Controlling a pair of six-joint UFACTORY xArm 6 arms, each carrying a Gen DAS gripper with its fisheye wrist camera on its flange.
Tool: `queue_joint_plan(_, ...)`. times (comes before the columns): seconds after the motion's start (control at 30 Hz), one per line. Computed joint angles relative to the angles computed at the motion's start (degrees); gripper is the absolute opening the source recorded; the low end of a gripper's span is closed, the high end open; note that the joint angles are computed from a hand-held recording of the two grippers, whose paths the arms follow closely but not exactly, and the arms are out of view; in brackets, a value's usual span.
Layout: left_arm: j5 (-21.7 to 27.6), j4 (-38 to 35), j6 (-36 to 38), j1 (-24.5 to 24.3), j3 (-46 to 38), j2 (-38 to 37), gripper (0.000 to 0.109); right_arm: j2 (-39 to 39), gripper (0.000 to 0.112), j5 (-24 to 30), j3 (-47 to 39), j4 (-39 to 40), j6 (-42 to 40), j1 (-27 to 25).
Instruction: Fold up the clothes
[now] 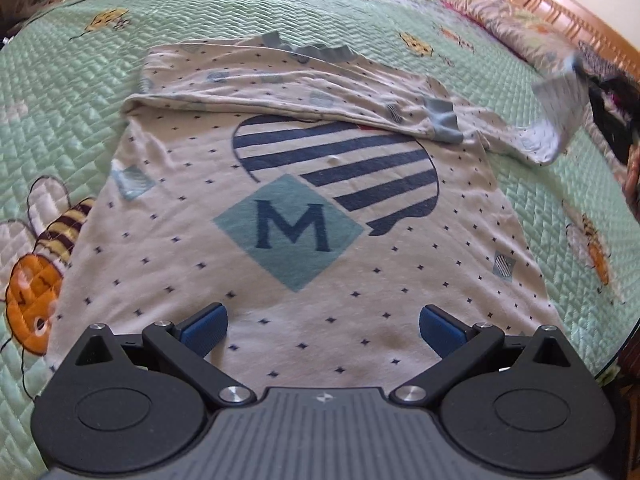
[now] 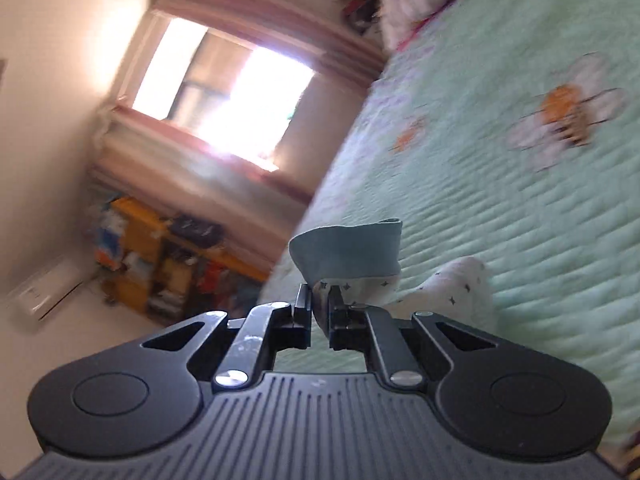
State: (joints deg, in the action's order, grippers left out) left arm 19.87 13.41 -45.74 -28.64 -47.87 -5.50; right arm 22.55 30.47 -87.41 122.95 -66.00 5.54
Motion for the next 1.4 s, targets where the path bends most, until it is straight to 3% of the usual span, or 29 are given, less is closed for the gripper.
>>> queue_joint_plan(0.13, -2.8, -0.1, -0.9, 2.2, 4.4, -4.0, 0.102, 2.7, 0.009, 1.0, -9.2, -6.2, 2.4, 7.2)
queue_joint_plan(0.33, -6.3, 0.3, -2.8, 6.7, 11.6, -11.4, 0.102, 10.5, 0.009, 9.7, -21.4, -20.6, 10.4, 15.3)
queue_joint_plan(0.43, -7.2, 1.9, -4.0, 8.6, 14.4, -14.5, 0.102, 12.7, 0.009, 14.9, -22.1, -32.0, 14.2, 17.6)
queue_joint_plan(0.53, -8.1, 0.2, -3.0, 9.7, 16.3, -16.2, 0.102, 13.7, 0.009, 16.6, -20.6, -46.0, 15.9, 19.6)
queue_joint_plan(0.63, -8.1, -0.8, -2.7, 9.9, 16.6, -16.4, 0.102, 12.4, 0.013, 14.6, -15.2, -50.7, 13.4, 21.2)
queue_joint_plan(0.7, -7.8, -1.3, -1.9, 9.6, 16.2, -16.2, 0.102, 11.0, 0.018, 15.2, -11.7, -50.3, 10.5, 21.3)
queue_joint_plan(0.8, -7.4, -0.8, -2.3, 9.2, 15.7, -15.9, 0.102, 7.7, 0.064, 17.2, -5.9, -45.2, 5.4, 20.6)
queue_joint_plan(0.83, -7.2, -0.2, -2.9, 9.1, 15.4, -15.8, 0.102, 6.7, 0.072, 18.8, -3.9, -42.5, 3.5, 20.0)
queue_joint_plan(0.97, -6.3, 1.7, -5.8, 9.0, 14.3, -15.1, 0.102, 3.9, 0.071, 24.3, 2.0, -33.2, 0.5, 16.8)
queue_joint_plan(1.1, -8.4, 0.1, -6.2, 9.2, 12.7, -12.8, 0.102, -0.5, 0.072, 21.5, 9.7, -25.2, -3.9, 14.6)
queue_joint_plan(1.23, -7.3, 9.4, -11.8, 8.8, 7.2, -7.7, 0.102, -2.3, 0.073, 20.3, 15.1, -15.4, -8.6, 12.1)
queue_joint_plan(1.4, -0.6, 19.7, -16.4, 6.0, -3.8, 1.1, 0.102, 1.4, 0.070, 28.4, 17.8, -4.5, -14.3, 9.2)
